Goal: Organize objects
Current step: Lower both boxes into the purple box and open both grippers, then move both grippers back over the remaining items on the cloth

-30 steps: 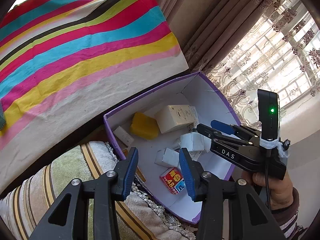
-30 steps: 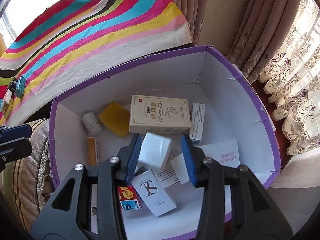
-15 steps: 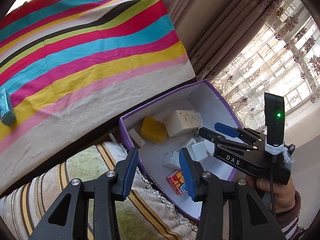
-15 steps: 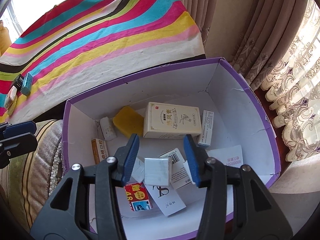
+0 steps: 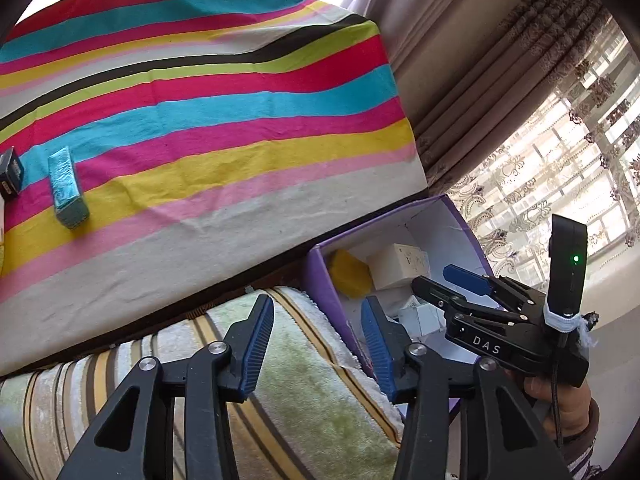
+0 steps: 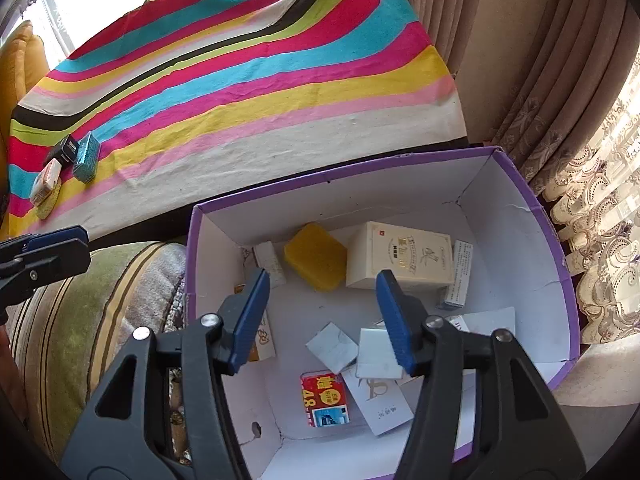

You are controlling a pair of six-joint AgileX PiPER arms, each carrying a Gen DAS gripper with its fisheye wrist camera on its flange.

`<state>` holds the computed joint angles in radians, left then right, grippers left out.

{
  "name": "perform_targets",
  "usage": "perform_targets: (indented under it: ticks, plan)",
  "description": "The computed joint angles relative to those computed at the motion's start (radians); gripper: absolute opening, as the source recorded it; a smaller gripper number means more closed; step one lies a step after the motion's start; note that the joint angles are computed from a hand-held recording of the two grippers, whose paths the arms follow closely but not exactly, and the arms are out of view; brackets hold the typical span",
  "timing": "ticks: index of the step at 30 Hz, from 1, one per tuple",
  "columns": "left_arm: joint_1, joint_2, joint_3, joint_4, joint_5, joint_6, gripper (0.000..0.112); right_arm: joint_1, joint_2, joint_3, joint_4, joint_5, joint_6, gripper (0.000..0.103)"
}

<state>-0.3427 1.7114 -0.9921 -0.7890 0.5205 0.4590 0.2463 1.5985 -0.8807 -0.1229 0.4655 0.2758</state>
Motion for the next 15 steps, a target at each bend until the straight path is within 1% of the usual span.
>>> perform_targets:
  ticks: [3, 7, 10, 13, 15]
  plan:
    - [0.042, -0.02, 0.026, -0.006, -0.011, 0.016, 0.054, 0.031, 0.008, -0.016, -0.006, 0.006, 0.018, 0.061]
    - [0.105, -0.045, 0.06, -0.019, -0.019, 0.043, 0.058, 0.076, 0.024, -0.045, -0.014, 0.018, 0.036, 0.062]
    - [0.157, -0.063, 0.084, -0.027, -0.027, 0.058, 0.062, 0.114, 0.04, -0.072, -0.022, 0.027, 0.053, 0.063]
    - [0.205, -0.082, 0.103, 0.005, -0.047, 0.039, 0.067, 0.155, 0.061, -0.102, -0.031, 0.034, 0.071, 0.065]
    - [0.238, -0.097, 0.117, 0.039, -0.066, 0.016, 0.072, 0.18, 0.077, -0.123, -0.03, 0.036, 0.077, 0.065]
